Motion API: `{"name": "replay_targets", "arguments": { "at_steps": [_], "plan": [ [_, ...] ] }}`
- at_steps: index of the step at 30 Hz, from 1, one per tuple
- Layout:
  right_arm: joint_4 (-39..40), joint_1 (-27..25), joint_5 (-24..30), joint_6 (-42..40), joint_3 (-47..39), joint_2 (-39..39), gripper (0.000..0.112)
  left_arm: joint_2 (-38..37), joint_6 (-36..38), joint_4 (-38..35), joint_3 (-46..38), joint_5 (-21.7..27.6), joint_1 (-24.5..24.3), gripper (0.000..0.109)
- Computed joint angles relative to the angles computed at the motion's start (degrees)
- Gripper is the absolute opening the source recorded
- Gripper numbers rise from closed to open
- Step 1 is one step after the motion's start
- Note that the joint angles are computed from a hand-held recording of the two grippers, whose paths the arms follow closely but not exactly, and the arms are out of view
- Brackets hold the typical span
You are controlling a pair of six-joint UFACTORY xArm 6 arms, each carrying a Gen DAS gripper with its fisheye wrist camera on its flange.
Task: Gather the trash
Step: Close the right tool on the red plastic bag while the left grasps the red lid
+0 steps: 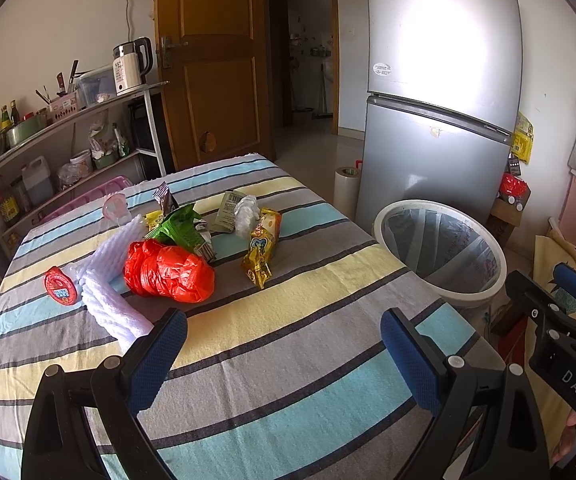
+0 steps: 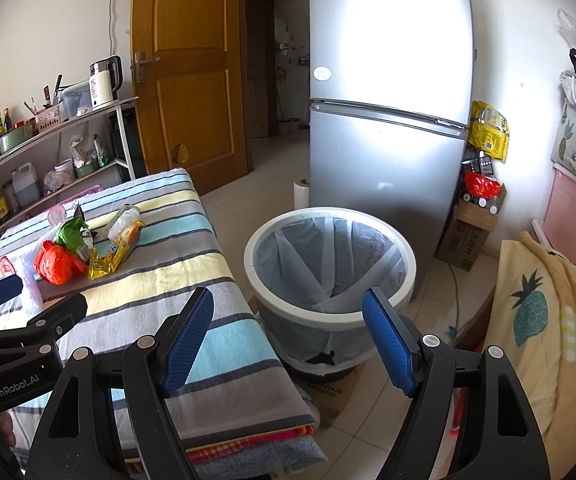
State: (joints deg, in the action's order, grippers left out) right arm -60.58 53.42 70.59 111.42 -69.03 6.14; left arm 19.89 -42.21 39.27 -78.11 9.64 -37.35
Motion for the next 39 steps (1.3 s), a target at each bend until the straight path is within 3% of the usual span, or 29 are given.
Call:
{"name": "replay_targets", "arguments": {
  "at_steps": [10,16,24,28,34,35,39],
  "plan": [
    [-0.67,-1.22,-3.19,-0.46,-0.19,0.45,0.077,-1.35,1.62,-2.23,2.09,-0.82,1.40,0.098],
    [-2.05,-4.35,-11.76,-2.69,-1.98,2.75,0.077,-3.66,-8.47,7.71,3.62,0.58,4.63,0.098],
    [-1.08,-8.62,-22.22,-11.16,-9.95,9.55,0.077,-6.79,-10.60,5.72,6.88,2.15,10.41,0.098],
    [-0.26,-10.42,-27.02,-14.93,-14.39,13.21,0.077,-8.02,-18.38,11.85,7.00,6.55,13.20,0.098],
    [5.85,-12.84,-31.02,-25.31,-23.64,20.24,0.077,-8.20,-17.06,8.15,7.32,6.98,16.81,0.098],
    [7.22,-13.29,-31.57,-27.20,-25.16,21.30,0.077,-7.87,-16.18,6.42,7.14,6.53,17.37,0.094],
    [8.36,-14.42,-33.98,-30.57,-29.48,24.00,0.077,-5.16,-5.22,-8.16,4.87,5.67,18.56,0.090]
  ]
}}
